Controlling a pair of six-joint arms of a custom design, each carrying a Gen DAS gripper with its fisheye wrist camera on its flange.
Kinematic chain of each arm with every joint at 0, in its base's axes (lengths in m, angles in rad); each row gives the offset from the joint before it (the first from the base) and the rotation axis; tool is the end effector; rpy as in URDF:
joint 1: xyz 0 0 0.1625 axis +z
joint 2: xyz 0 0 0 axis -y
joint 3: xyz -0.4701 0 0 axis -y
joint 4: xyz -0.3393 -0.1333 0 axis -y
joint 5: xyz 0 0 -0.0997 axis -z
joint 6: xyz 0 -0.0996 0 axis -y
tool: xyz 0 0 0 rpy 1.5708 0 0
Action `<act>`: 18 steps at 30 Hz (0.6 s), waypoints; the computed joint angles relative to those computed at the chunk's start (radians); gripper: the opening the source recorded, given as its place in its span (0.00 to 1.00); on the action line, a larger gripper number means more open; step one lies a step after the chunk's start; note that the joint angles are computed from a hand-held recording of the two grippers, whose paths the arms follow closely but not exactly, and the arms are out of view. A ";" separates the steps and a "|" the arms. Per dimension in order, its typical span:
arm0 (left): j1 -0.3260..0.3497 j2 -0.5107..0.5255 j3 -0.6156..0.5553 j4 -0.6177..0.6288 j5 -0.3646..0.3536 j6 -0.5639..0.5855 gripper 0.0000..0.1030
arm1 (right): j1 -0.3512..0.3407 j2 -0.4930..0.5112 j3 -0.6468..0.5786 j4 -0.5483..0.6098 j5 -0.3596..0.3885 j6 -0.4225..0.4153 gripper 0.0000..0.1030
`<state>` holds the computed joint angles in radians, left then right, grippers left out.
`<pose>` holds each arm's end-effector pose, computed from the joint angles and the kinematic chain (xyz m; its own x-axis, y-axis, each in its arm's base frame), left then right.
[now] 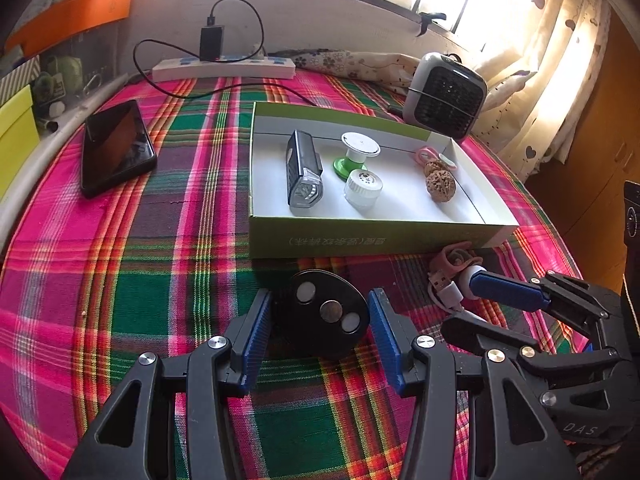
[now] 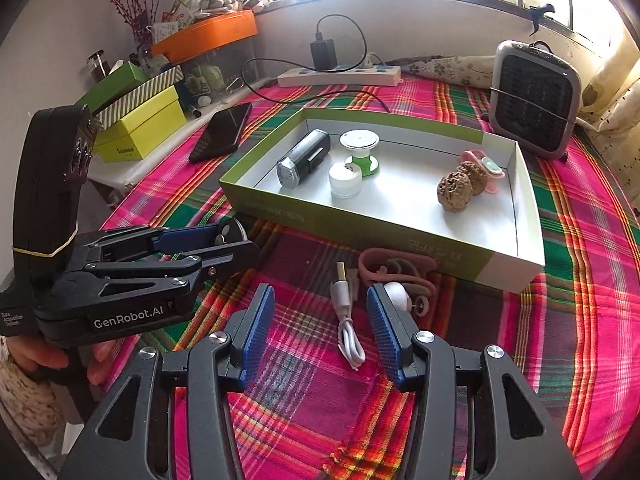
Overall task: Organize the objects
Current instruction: 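Grasp the black round remote with the left tool while the right tool grasps the white cable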
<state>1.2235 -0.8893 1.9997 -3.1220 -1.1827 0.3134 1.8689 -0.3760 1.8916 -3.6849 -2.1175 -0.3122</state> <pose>-0.0354 -0.6002 0.1828 -0.7854 0.4174 -0.4571 0.5781 0.7587 -0.3004 0.2501 -0.5365 -0.0178 -0.7844 -0.2149 0.5818 -0.5082 0.7605 -0.4042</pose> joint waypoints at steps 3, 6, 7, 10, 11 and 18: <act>0.002 -0.001 -0.002 0.003 -0.004 0.003 0.46 | -0.001 0.009 -0.018 0.028 -0.014 0.003 0.47; 0.004 -0.001 -0.003 0.004 -0.007 0.004 0.46 | 0.000 0.018 -0.035 0.041 -0.031 -0.002 0.45; 0.003 -0.001 -0.003 0.004 -0.005 0.005 0.46 | -0.001 0.021 -0.041 0.042 -0.034 -0.010 0.45; 0.004 -0.001 -0.004 0.004 -0.008 0.008 0.46 | 0.003 0.032 -0.053 0.034 -0.050 -0.032 0.44; 0.004 -0.002 -0.003 0.004 -0.009 0.007 0.46 | 0.005 0.035 -0.057 0.034 -0.055 -0.036 0.43; -0.002 0.001 0.001 -0.001 -0.006 0.009 0.46 | 0.008 0.053 -0.072 0.026 -0.096 -0.046 0.32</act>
<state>1.2219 -0.8882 2.0006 -3.1234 -1.1882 0.3225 1.8768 -0.3228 1.8197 -3.6593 -2.2138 -0.3587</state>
